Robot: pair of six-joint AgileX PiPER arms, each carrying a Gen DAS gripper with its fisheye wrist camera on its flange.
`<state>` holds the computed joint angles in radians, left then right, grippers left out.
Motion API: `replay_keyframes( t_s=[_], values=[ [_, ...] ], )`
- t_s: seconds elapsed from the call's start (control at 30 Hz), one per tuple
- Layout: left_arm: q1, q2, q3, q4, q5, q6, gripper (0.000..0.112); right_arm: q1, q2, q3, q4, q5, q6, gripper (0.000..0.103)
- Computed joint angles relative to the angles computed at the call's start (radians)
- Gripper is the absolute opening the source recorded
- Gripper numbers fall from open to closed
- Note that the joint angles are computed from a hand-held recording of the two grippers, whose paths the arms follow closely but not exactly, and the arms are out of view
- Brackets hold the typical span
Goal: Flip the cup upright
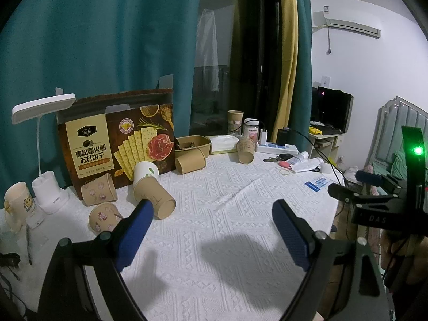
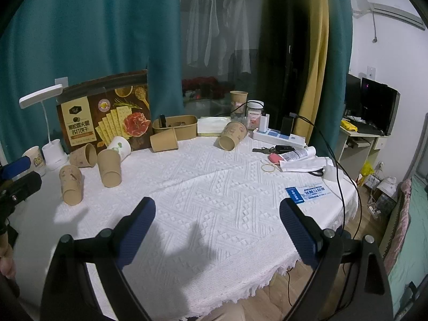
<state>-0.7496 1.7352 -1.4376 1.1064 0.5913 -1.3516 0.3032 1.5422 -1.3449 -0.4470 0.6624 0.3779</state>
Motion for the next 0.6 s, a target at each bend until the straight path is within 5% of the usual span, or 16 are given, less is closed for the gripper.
replay_keyframes(
  t_s=[0.6],
  values=[
    [0.003, 0.002, -0.007, -0.004, -0.002, 0.005, 0.09, -0.001, -0.002, -0.001, 0.005, 0.002, -0.007, 0.093]
  ],
)
